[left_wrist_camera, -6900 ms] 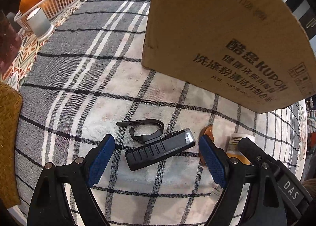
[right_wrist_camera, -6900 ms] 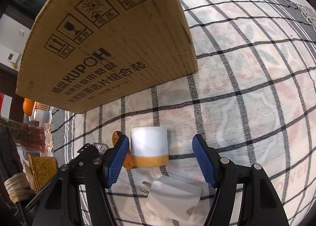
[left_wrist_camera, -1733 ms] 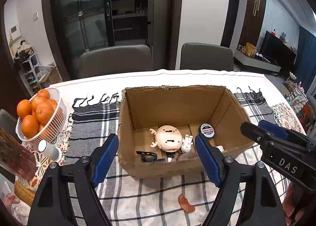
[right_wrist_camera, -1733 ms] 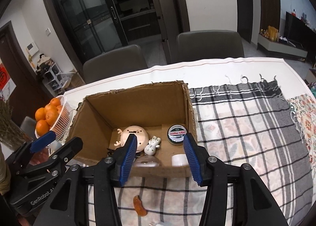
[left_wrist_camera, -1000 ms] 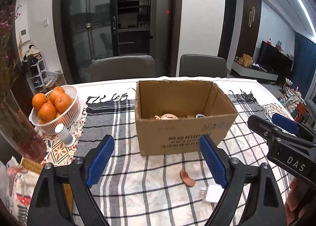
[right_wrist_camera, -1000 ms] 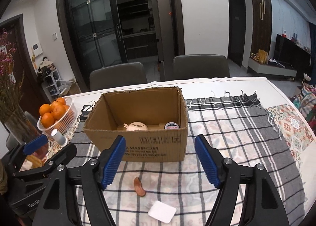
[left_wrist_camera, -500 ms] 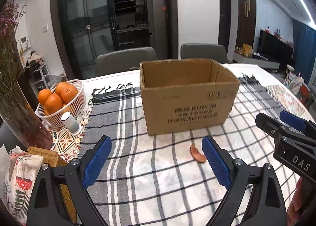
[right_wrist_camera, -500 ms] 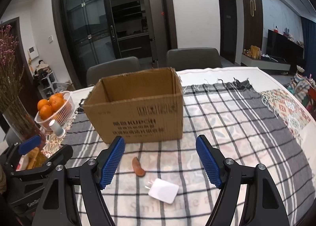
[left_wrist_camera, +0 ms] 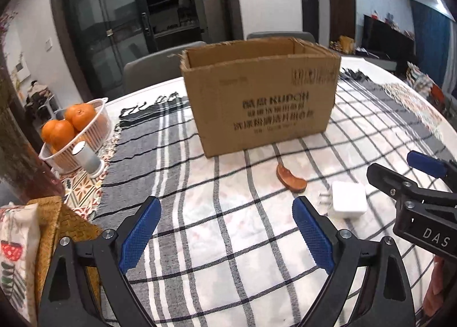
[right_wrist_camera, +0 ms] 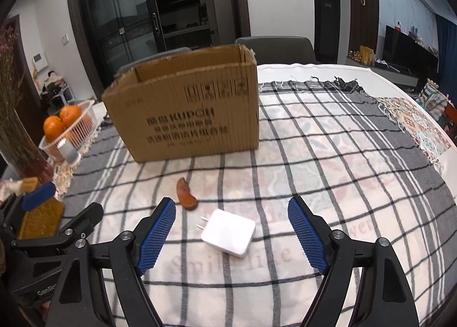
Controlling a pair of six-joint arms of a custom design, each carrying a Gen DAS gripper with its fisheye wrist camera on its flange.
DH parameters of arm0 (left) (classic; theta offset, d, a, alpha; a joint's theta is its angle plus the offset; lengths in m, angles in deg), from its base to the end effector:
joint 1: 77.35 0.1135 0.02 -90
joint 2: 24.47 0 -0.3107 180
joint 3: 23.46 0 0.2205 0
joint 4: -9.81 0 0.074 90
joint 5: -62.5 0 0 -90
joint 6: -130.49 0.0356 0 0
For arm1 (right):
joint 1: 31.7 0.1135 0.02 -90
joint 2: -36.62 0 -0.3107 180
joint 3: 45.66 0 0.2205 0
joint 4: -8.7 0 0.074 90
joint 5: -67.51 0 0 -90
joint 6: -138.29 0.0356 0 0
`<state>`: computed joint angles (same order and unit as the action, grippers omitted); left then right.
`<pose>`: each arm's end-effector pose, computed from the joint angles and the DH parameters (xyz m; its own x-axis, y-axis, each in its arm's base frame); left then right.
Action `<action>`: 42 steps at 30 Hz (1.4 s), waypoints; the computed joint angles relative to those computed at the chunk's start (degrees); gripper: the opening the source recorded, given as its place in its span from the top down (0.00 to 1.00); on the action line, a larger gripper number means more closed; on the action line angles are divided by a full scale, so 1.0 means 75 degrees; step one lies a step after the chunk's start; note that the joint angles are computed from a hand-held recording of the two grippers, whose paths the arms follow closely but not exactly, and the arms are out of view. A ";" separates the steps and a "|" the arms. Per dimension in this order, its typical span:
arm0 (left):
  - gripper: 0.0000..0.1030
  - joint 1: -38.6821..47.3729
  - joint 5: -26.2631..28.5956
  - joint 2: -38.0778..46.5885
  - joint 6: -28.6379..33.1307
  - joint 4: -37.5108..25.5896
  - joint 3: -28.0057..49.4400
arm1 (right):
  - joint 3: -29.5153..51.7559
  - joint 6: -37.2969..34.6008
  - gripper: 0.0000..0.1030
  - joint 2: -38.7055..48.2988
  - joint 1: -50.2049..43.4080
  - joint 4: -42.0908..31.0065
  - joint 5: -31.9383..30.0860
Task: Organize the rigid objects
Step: 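Withdraw both grippers from the box toward the wooden piece and charger, then grasp the brown wooden piece with the left gripper while the right gripper grasps the white charger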
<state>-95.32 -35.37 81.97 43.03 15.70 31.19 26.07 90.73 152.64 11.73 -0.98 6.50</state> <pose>0.3062 -0.0942 0.1598 -0.6729 0.2644 -0.6909 0.2450 0.9609 0.1291 0.2849 0.2459 0.1537 -0.6995 0.1506 -0.6986 0.1053 0.9886 0.1077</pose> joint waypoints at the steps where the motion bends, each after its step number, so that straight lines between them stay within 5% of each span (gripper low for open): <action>1: 0.08 0.0021 0.0043 0.0088 0.0086 0.0052 0.0000 | 0.0008 0.0036 0.19 0.0086 0.0017 0.0009 -0.0007; 10: 0.09 0.0391 0.1147 0.1174 0.1787 0.0728 0.0316 | 0.0360 0.0979 0.17 0.0901 0.0168 -0.0304 0.0114; 20: 0.09 0.0494 0.1306 0.1889 0.2904 0.1796 0.0547 | 0.0824 0.2265 0.17 0.1470 0.0380 -0.0940 0.0594; 37: 0.18 0.0683 0.3478 0.2931 0.4040 0.0287 0.2242 | 0.1208 0.3455 0.17 0.1833 0.0519 -0.1301 0.0943; 42: 0.18 0.0616 0.3963 0.3080 0.4256 -0.0374 0.2631 | 0.0848 0.2998 0.17 0.1745 0.0351 -0.0494 0.0806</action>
